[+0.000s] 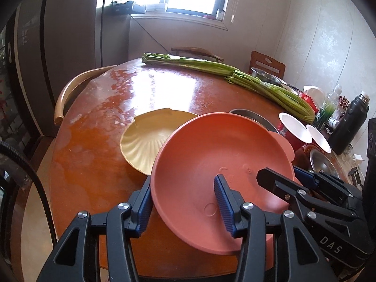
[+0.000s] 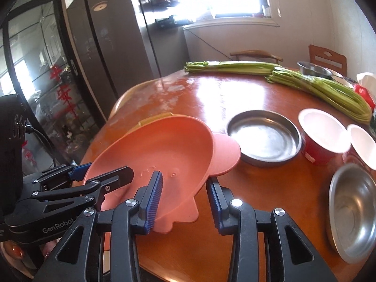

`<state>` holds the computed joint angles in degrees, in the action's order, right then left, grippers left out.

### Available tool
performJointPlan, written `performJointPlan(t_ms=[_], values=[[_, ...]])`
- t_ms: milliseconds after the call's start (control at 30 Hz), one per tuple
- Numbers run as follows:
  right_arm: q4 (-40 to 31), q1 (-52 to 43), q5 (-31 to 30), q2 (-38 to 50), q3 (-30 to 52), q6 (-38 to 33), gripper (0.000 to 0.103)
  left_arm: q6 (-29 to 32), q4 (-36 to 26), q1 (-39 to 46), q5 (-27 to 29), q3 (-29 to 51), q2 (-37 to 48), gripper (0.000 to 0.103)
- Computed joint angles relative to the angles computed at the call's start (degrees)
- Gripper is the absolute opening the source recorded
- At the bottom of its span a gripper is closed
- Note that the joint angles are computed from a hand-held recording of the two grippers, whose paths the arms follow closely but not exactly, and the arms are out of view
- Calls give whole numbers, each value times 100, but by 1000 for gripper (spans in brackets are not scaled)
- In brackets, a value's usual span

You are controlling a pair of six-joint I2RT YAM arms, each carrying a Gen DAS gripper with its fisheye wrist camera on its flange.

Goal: Organize plates and bowls
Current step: 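Grasp the pink plate with the left gripper and lift it over the yellow plate, then lower the pink plate onto the yellow plate and open the left gripper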

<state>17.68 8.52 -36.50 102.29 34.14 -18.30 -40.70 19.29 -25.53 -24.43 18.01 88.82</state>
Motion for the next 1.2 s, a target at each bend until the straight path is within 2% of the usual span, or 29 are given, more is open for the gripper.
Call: performJointPlan(t_ms=[267, 533, 633, 967, 1067, 1200], values=[[289, 802, 392, 38, 324, 683, 40, 757, -116, 1133, 430, -18, -345, 51], [582, 1228, 793, 476, 700, 1123, 40, 1396, 147, 1903, 829, 364, 308, 51], [633, 1285, 882, 690, 826, 1218, 40, 1506, 295, 2104, 1062, 504, 643, 51], [430, 1404, 1004, 1313, 1337, 1229, 40, 1656, 644, 2333, 1129, 785, 1322, 51], [519, 1458, 1056, 1374, 1328, 1282, 40, 1698, 657, 2405, 1142, 894, 1498, 51], [863, 1607, 1457, 1400, 1165, 1244, 41, 1765, 700, 2406, 1131, 1040, 1701, 51]])
